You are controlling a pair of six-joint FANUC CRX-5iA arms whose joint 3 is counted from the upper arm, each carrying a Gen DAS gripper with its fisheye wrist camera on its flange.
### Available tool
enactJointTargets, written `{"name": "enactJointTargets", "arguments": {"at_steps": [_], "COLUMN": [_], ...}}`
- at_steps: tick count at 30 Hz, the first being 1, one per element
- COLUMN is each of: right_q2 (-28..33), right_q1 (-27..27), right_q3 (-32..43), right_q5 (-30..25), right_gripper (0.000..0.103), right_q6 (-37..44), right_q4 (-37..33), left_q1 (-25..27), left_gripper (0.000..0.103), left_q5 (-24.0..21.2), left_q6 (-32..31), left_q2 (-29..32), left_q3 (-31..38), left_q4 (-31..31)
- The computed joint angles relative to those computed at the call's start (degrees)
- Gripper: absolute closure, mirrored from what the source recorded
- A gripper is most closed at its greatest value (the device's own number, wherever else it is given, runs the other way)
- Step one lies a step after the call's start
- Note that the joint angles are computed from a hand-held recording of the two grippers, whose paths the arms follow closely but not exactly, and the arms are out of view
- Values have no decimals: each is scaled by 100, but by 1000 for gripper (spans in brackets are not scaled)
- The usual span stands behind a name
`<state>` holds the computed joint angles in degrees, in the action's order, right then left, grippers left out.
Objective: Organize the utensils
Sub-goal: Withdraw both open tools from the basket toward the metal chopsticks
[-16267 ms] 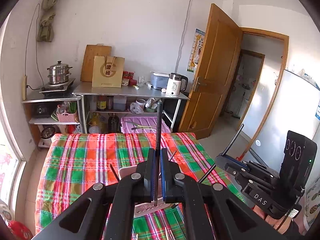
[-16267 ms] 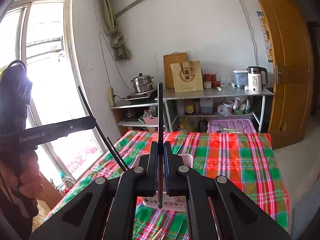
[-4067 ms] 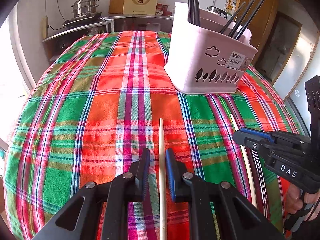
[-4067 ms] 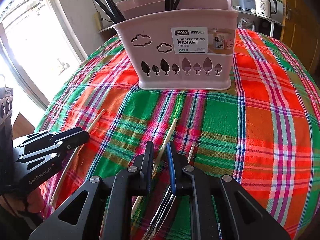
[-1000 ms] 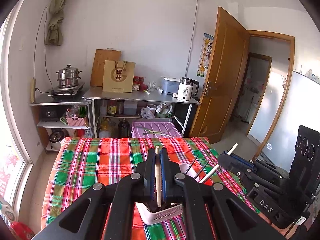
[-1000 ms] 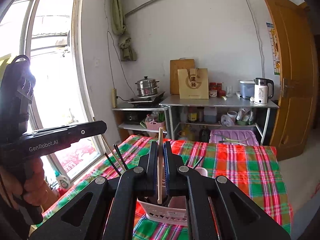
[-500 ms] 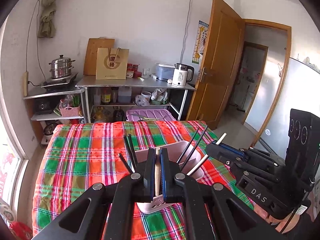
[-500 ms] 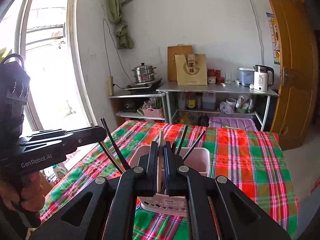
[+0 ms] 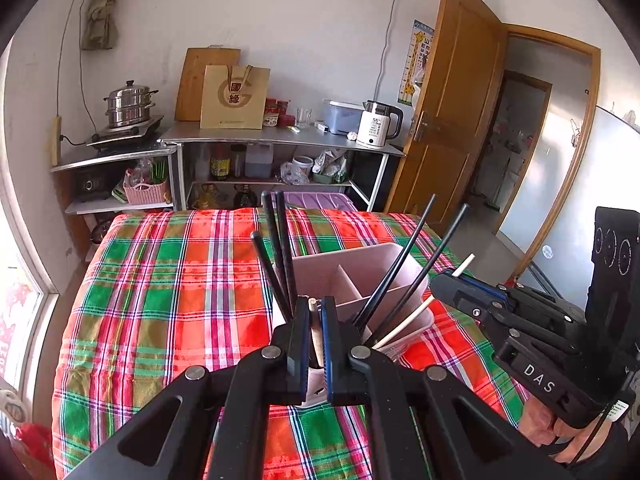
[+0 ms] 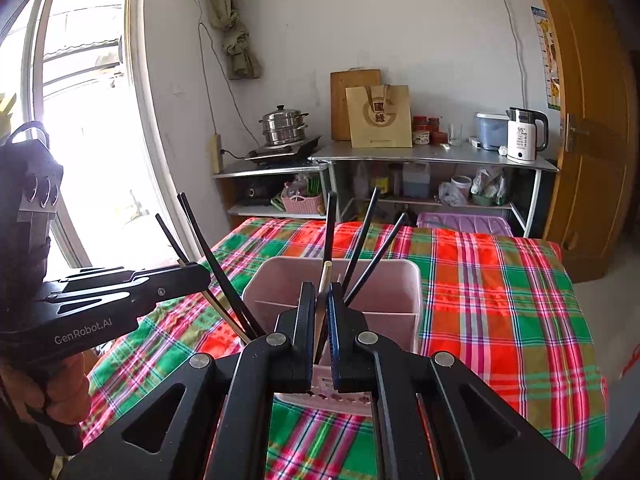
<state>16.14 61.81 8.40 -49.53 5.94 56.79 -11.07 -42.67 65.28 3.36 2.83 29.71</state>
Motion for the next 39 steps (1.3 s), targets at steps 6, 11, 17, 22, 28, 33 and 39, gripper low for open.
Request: {"name": "enactJointTargets", "arguments": {"at_steps": [6, 11, 17, 22, 28, 33, 39], "right_q2": [49, 75, 58, -92, -319, -540, -915], "right_q1": [-69, -90, -55, -4, 142, 289, 500], "right_q3": [11, 3, 38, -136, -426, -752, -1306], "right_q5": [30, 39, -104, -59, -61, -104, -79], "right_gripper": [96, 95, 86, 79, 75, 75, 74], "right_q6": [67, 44, 26, -165, -420, -682, -1140], "right_q4": [-246, -300, -416, -181, 193, 430, 575], "left_q1": [18, 50, 65, 64, 47, 50, 144], "left_gripper": [97, 94, 94, 88, 83, 83, 82], "left_q5": [87, 26, -39, 137, 429, 616, 822], "left_q6": [36, 275, 539, 319, 3, -171, -581], "left_q2": [61, 130, 122, -95, -515, -916, -1527], "left_q3": [-11, 69, 106, -118, -559, -969, -1786], "left_q4": [-11, -170, -439, -276, -37, 65, 591]}}
